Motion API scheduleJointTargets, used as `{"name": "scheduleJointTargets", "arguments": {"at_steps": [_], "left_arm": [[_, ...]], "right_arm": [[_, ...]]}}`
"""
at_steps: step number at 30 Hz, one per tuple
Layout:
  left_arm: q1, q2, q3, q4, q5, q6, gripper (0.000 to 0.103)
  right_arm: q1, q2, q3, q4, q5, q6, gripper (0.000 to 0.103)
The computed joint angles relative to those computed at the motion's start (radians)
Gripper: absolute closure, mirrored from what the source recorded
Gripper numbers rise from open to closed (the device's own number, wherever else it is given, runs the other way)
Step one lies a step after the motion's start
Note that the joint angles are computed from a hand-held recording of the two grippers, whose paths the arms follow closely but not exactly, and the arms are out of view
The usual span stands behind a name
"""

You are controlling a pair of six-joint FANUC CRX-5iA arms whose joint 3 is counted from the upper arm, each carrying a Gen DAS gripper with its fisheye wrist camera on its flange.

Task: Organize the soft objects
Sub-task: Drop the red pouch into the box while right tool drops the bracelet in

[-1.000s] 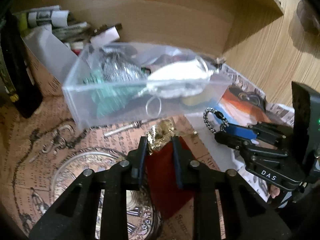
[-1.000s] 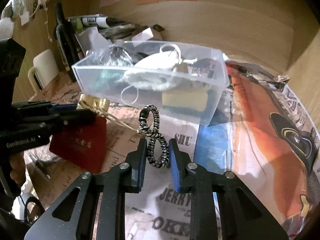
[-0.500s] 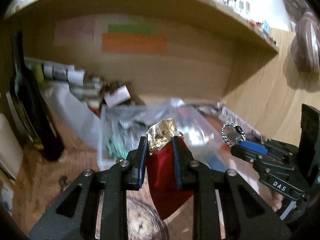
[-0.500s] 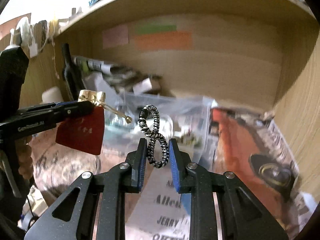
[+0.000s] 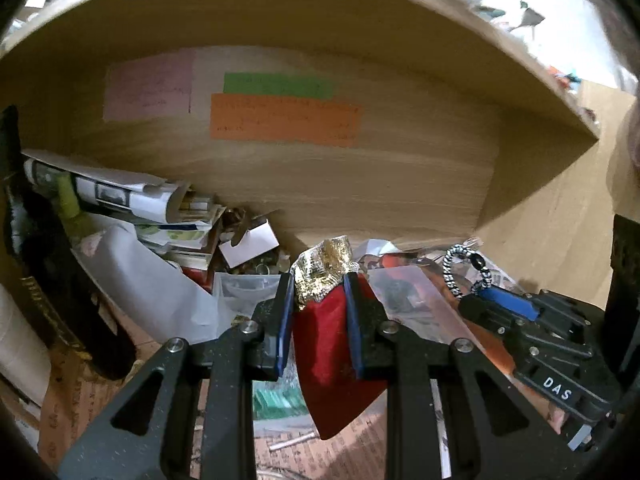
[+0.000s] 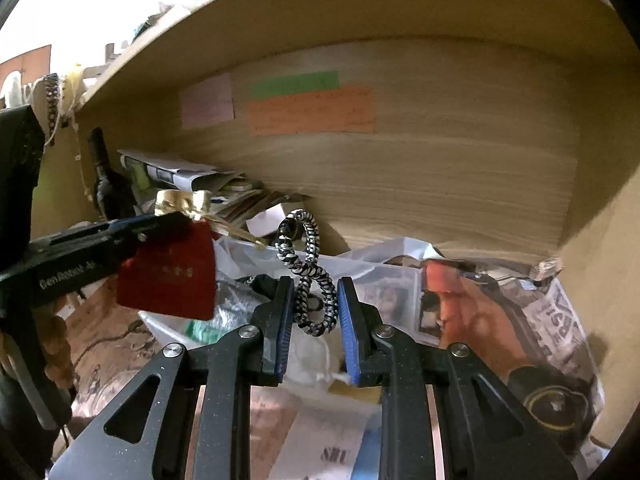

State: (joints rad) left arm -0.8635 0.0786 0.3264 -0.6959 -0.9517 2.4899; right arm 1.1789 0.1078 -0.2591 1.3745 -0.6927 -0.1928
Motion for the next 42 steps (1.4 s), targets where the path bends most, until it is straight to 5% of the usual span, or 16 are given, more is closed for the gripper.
{"name": "scheduleJointTargets", "arguments": {"at_steps": [14, 19, 22, 31, 42], "left_arm": [[0.097, 0.146, 0.074, 0.185, -0.025, -0.170, 0.078], [0.103, 0.174, 0.097, 0.204, -0.054, -0.191, 0.069], [0.116, 0.179, 0.092, 0.229, -0.053, -0.198, 0.057], [0.100, 0.123, 0.051, 0.202, -0.040, -0.166, 0.051], [-0.043, -0.016, 0.000, -0.033, -0.037, -0.016, 0.051]], "right_arm": [[-0.034, 0.122, 0.146, -0.293, 0.031, 0.227, 0.080], [-0.030, 0.154, 0.200, -0.386, -0.014, 0.307, 0.077], [-0.026, 0.162, 0.214, -0.409, -0.037, 0.328, 0.065], [-0.021, 0.135, 0.178, -0.318, -0.042, 0.263, 0.058], [0.029, 0.019, 0.048, -0.011, -0.076, 0.046, 0.053]]}}
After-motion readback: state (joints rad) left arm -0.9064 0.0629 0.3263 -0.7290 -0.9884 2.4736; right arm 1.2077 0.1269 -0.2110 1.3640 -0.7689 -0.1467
